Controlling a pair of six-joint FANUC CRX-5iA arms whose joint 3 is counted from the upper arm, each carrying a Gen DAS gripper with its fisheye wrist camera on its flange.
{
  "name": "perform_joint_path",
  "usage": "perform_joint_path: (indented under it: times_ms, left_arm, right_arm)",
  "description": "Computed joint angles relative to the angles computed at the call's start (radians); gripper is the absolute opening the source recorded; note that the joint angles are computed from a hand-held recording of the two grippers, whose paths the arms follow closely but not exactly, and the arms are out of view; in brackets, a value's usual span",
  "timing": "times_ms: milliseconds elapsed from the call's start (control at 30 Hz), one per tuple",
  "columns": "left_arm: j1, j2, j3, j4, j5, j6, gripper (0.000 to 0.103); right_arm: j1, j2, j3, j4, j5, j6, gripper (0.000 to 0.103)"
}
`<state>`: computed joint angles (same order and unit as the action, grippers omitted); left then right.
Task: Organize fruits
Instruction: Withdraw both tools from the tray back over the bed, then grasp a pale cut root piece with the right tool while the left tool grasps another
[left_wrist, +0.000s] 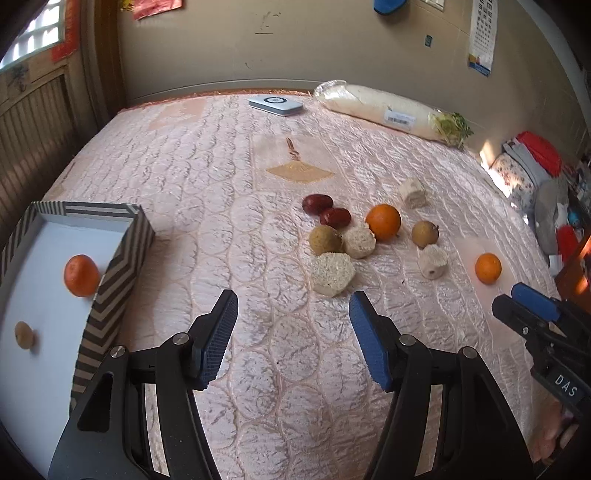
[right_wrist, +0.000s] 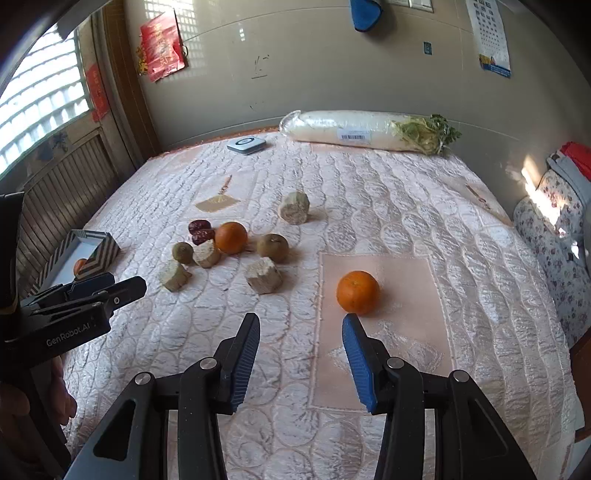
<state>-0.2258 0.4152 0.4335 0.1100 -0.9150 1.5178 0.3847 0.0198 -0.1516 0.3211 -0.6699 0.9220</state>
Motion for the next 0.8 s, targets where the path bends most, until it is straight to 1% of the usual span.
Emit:
perform_joint_path:
  times_ms: [167,267,367,633,700,767,800]
  left_arm:
    - [-0.006,0.035,0.035,0.024,-0.018,-0.032,0.063]
    - [-0.012,0.068,0.078,0.022,-0.045,-0.034,0.063]
    - [-0.011,0.097,0.112,0.034,-0.069,-0.031,0.063]
    - [-0.02,0.125,0.152,-0.004,-0.073,-0.013,0.063]
    - [-0.02,0.123,0.148,-0.007,-0.065,-0.016,0.056]
    - [-0.021,0.118,0.135,-0.005,-0.052,-0.035,0.045]
    - [-0.018,0.115,0.127,0.009,-0.048,-0.048,0.042]
  right_arm:
    - [-0.004,0.01,0.013,-0.026,-0.006,0.027,0.045]
    - [-0.004,0.011,0.013,-0.021,0.001,0.025,0.045]
    - [-0.008,0.019,0.025,-0.046,-0.001,0.046,0.045]
    - [-0.008,0.047,0.061,-0.078,-0.005,0.08,0.045]
    - [-0.01,0.057,0.076,-0.101,-0.005,0.103,0.045]
    - [-0.01,0.07,0.09,-0.114,-0.008,0.117,0.045]
    - [-0.011,0.077,0.098,-0.121,-0.01,0.124,0.045]
